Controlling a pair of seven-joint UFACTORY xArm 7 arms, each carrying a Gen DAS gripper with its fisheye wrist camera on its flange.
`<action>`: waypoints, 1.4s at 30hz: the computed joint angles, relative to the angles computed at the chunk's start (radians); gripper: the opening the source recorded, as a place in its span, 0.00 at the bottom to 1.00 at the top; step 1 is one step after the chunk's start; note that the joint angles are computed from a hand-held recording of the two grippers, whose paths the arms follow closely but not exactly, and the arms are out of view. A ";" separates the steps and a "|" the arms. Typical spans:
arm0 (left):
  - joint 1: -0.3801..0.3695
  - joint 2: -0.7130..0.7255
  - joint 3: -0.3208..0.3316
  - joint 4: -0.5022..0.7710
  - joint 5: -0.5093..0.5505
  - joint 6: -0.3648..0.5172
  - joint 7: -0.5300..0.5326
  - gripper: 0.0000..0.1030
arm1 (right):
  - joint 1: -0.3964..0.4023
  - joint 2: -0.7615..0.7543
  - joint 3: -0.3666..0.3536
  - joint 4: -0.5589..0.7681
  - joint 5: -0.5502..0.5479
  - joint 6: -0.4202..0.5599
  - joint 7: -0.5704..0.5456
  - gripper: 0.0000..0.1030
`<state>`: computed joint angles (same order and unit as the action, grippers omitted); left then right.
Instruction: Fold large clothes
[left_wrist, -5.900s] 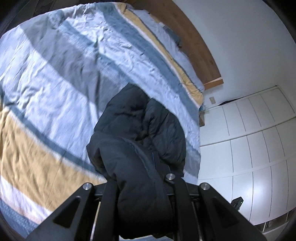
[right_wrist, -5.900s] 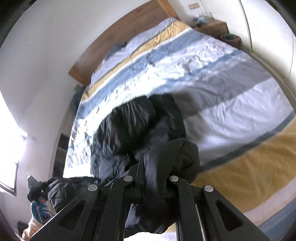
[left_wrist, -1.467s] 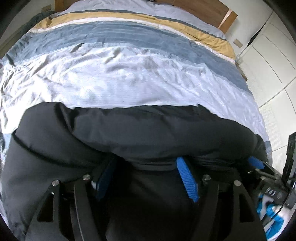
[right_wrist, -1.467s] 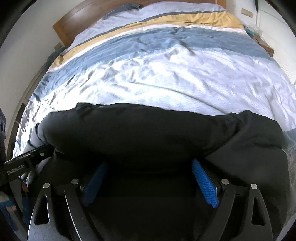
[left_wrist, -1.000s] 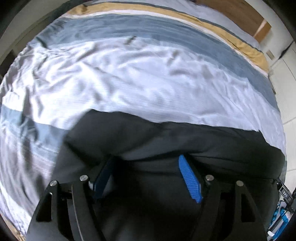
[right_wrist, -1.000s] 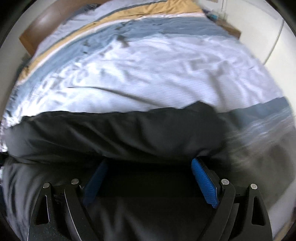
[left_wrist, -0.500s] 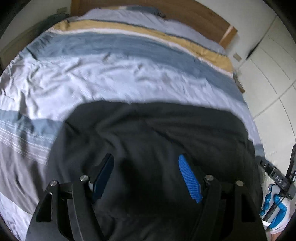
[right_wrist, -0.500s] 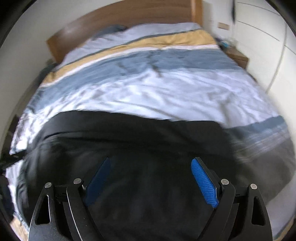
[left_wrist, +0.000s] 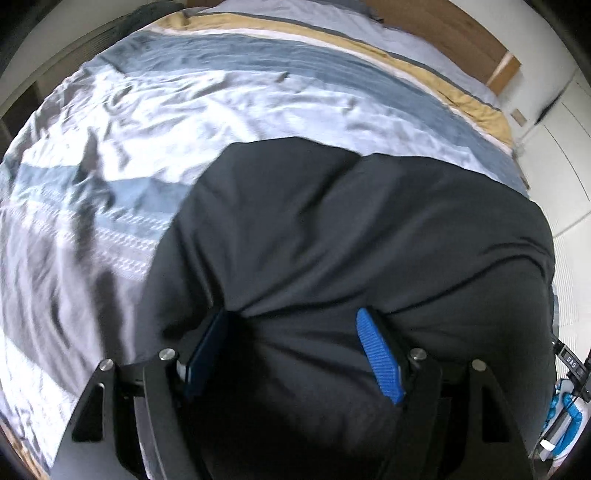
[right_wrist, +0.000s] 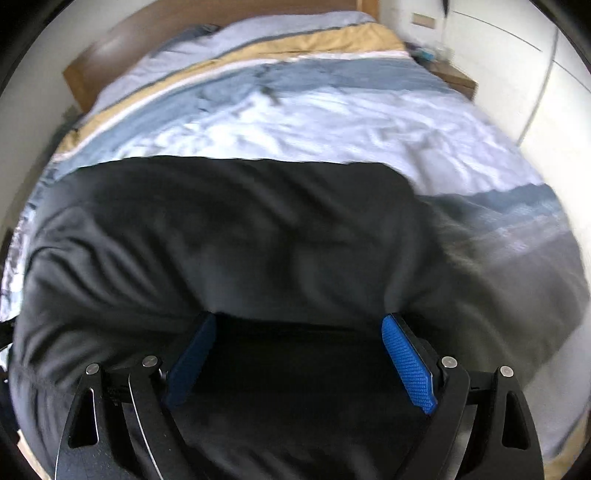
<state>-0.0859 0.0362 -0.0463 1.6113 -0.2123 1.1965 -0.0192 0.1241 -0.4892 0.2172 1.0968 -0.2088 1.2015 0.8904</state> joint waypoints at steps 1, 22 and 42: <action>0.002 -0.016 0.002 -0.013 0.002 -0.001 -0.004 0.70 | -0.004 -0.012 0.000 -0.002 -0.004 0.021 0.004 0.86; -0.078 -0.383 -0.027 -0.395 0.074 -0.223 0.021 0.70 | 0.141 0.051 0.158 0.074 -0.042 -0.154 0.048 0.87; -0.061 -0.385 0.071 -0.381 -0.028 -0.175 0.150 0.70 | 0.130 -0.094 0.084 -0.035 0.008 -0.041 0.022 1.00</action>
<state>-0.1470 -0.3490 0.0244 1.2308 -0.2407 1.0218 0.1305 0.2539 -0.5830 0.3016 1.0615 -0.2012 1.1603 0.9123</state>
